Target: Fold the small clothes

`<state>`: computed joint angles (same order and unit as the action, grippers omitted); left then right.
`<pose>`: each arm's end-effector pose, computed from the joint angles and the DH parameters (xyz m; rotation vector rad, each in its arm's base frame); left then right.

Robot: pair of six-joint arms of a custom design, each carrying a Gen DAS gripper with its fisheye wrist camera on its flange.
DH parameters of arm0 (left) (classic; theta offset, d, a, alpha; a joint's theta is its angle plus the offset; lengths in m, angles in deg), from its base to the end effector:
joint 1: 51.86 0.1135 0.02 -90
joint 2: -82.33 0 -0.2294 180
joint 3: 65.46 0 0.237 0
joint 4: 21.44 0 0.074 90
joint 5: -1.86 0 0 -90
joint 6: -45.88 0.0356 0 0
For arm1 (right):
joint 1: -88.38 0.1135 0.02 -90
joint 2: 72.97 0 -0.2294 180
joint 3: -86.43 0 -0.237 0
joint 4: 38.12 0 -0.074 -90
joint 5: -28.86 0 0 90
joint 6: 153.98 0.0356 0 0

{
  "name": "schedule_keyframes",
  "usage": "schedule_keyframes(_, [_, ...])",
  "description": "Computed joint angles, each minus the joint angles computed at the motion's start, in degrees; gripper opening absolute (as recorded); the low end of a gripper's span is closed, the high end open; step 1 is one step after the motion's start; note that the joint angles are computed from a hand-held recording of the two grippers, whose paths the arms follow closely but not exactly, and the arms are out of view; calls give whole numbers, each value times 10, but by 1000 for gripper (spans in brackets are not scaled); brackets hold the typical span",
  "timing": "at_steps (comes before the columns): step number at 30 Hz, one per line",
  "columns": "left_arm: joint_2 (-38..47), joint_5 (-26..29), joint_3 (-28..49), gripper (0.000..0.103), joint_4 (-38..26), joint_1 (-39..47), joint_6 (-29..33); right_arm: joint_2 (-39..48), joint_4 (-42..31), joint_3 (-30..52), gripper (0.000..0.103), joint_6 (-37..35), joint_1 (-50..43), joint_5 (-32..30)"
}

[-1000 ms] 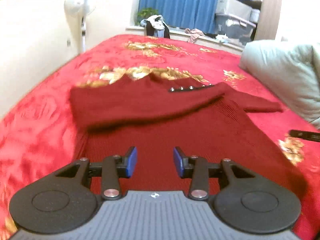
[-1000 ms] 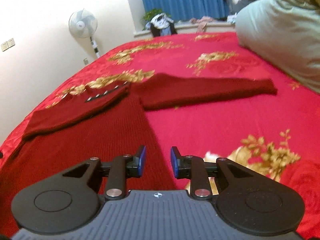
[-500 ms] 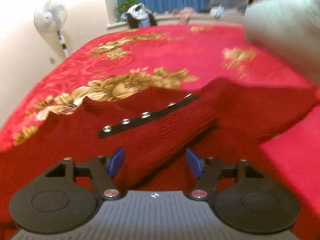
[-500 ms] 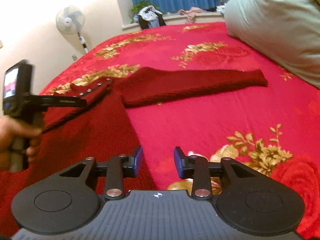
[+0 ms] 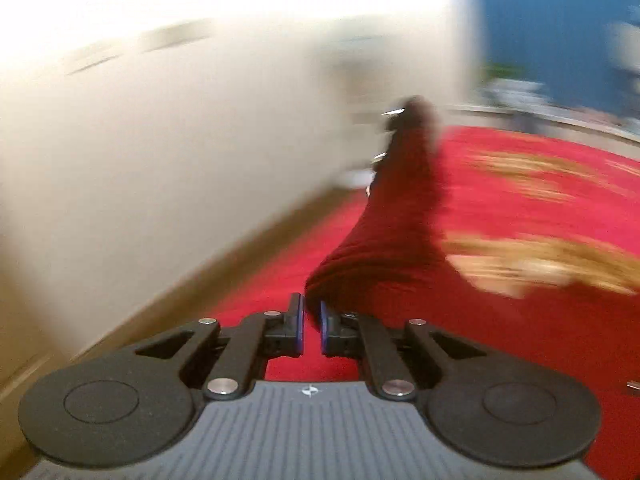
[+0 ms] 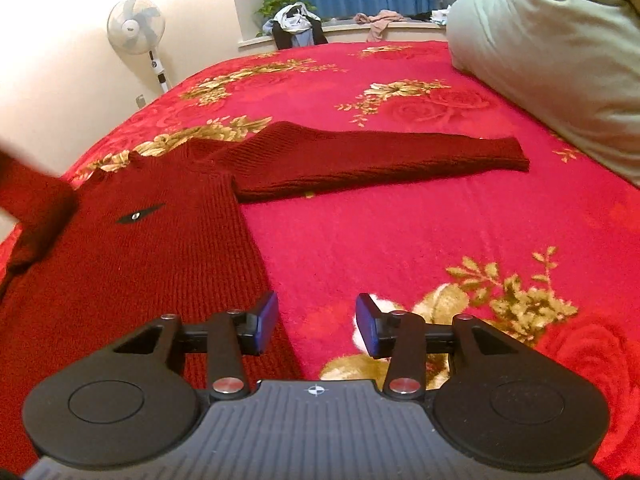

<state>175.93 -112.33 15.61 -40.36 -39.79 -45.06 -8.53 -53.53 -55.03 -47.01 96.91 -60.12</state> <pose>0.3457 0.0888 0.2355 -0.4888 2.0590 0.5624 0.2142 0.0315 0.1446 0.1785 2.2937 0.2098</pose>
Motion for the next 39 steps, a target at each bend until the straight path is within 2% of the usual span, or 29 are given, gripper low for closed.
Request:
schedule_keyframes(1, [-9, -6, 0, 12, -21, 43, -20, 0, -8, 3, 45, 2, 0, -6])
schedule_keyframes(2, [-26, 23, -4, 13, -52, 94, -48, 3, -18, 6, 45, 4, 0, -14])
schedule_keyframes(3, [-51, 83, -17, 15, -80, 143, -66, 6, -25, 8, 46, 7, 2, -18])
schedule_keyframes(4, [-79, 139, -39, 22, -96, 179, -65, 14, -33, 11, 49, 8, 6, -20])
schedule_keyframes(7, [-193, 271, -142, 37, -140, 235, -14, 46, -57, 23, 49, 1, 20, -23])
schedule_keyframes(10, [-276, 431, -229, 45, -249, 267, 60, 66, -74, 27, 49, 2, 37, -13])
schedule_keyframes(14, [-299, 518, -304, 45, -374, 253, 167, 42, -91, 17, 49, 12, 44, -9])
schedule_keyframes(15, [-291, 521, -310, 45, -388, 241, 189, 31, -99, 10, 47, 17, 46, -11])
schedule_keyframes(16, [-298, 510, -328, 42, -388, 227, 210, 22, -104, 7, 40, 19, 49, -14])
schedule_keyframes(17, [-310, 482, -348, 37, -377, 204, 227, 15, -108, 3, 36, 16, 50, -20])
schedule_keyframes(18, [-326, 463, -366, 21, -368, 188, 250, 3, -113, -2, 30, 11, 56, -18])
schedule_keyframes(19, [-343, 469, -375, 10, -371, 187, 263, -8, -118, -6, 14, 4, 62, -13])
schedule_keyframes(20, [-341, 495, -361, 10, -392, 207, 276, -22, -126, -9, 8, -1, 69, -4])
schedule_keyframes(22, [-340, 561, -338, 9, -434, 269, 308, -73, -149, -17, 6, -1, 42, -37])
schedule_keyframes(24, [-336, 605, -324, 9, -465, 325, 330, -154, -184, -28, 5, 16, 8, -69])
schedule_keyframes(25, [-338, 602, -328, 10, -466, 334, 332, -180, -201, -30, 5, 17, 1, -65])
schedule_keyframes(27, [-357, 534, -358, 12, -433, 302, 310, -178, -221, -27, 5, 19, 5, -45])
schedule_keyframes(29, [-366, 471, -374, 17, -392, 262, 300, -136, -225, -15, 6, 21, 33, -9])
schedule_keyframes(30, [-404, 479, -378, 18, -409, 262, 308, -126, -226, -13, 7, 26, 60, 31])
schedule_keyframes(32, [-470, 549, -384, 32, -443, 310, 366, -150, -228, -15, 11, 44, 125, 141])
schedule_keyframes(33, [-502, 594, -386, 42, -473, 331, 397, -185, -219, -24, 17, 41, 148, 170])
schedule_keyframes(34, [-506, 624, -383, 44, -493, 337, 419, -232, -207, -40, 28, 33, 159, 170])
schedule_keyframes(35, [-500, 633, -381, 45, -506, 320, 423, -279, -192, -57, 34, 25, 163, 147])
schedule_keyframes(36, [-485, 620, -381, 46, -516, 289, 421, -298, -181, -66, 40, 21, 159, 110])
schedule_keyframes(37, [-469, 582, -388, 46, -510, 250, 409, -292, -174, -68, 42, 20, 156, 74])
schedule_keyframes(39, [-464, 464, -424, 45, -466, 142, 351, -198, -159, -53, 43, 14, 158, 13])
